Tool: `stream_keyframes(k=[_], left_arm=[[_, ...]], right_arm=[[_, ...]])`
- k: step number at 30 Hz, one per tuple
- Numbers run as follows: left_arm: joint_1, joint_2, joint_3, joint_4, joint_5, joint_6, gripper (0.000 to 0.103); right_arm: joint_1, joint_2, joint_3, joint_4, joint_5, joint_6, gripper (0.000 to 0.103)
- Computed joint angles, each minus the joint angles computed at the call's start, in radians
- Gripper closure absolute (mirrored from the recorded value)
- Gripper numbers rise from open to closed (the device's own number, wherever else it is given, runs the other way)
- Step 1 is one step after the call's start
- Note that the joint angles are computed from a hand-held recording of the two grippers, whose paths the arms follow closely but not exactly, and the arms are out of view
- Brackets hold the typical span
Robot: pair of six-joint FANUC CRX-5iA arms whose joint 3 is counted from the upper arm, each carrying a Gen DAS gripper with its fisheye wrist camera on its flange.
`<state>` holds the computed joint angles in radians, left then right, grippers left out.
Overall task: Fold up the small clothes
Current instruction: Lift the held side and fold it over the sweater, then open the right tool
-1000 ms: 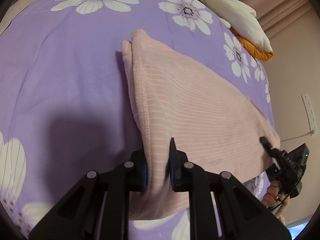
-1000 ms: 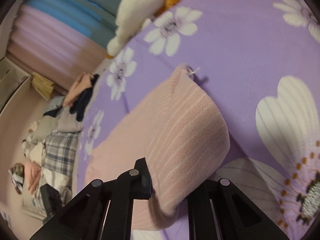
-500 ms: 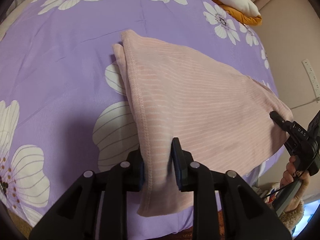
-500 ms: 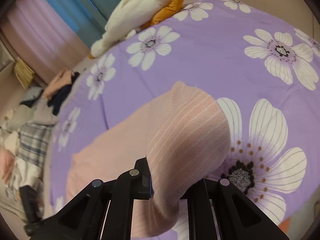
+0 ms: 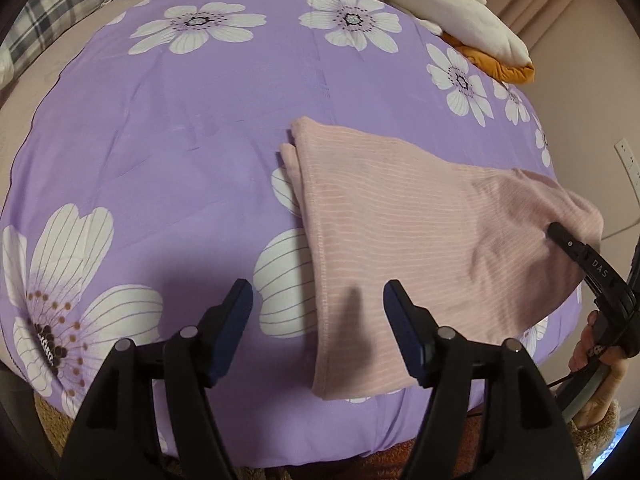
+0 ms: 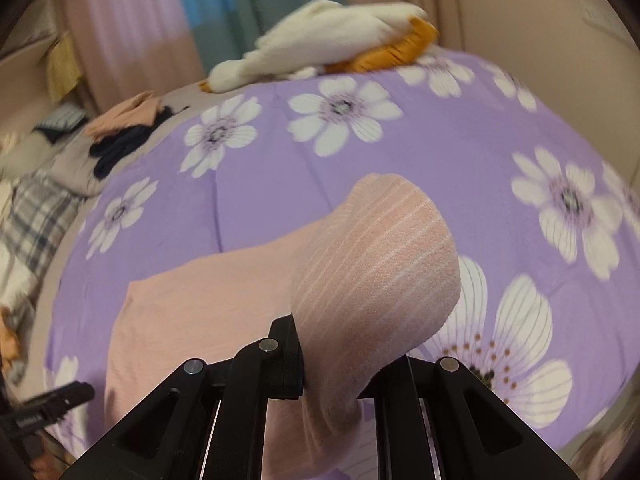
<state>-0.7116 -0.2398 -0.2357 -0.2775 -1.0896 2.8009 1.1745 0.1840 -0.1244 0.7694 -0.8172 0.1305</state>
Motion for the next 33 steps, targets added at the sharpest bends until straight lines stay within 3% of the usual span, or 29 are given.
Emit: stream_keyframes(k=[4,14,21,26,31,33], left_arm=[[-0.021,-0.022,-0.002,-0.029,-0.016,0.047,0.027],[-0.035,-0.052,-0.007,-0.062,-0.055,0.098,0.027],[-0.028,-0.073,-0.022,-0.060,-0.063,0.110,0.027],[-0.022,-0.074,-0.025,-0.054,-0.064,0.109,0.027],[-0.003,-0.085,-0.034,-0.036,-0.035,0.082,0.027],[0.008,-0.090,-0.036,-0.028,-0.016,0.063,0.027]], right_arm=[[0.026,0.033,0.047,0.037,-0.013,0.091,0.090],[0.074,0.127,0.167,-0.019,-0.004,0.330,0.090],[0.092,0.208,0.289,-0.256,-0.013,0.585,0.090],[0.106,0.257,0.337,-0.320,-0.071,0.656,0.090],[0.108,0.261,0.347,-0.366,-0.087,0.697,0.083],[0.103,0.242,0.344,-0.417,-0.070,0.725,0.074]])
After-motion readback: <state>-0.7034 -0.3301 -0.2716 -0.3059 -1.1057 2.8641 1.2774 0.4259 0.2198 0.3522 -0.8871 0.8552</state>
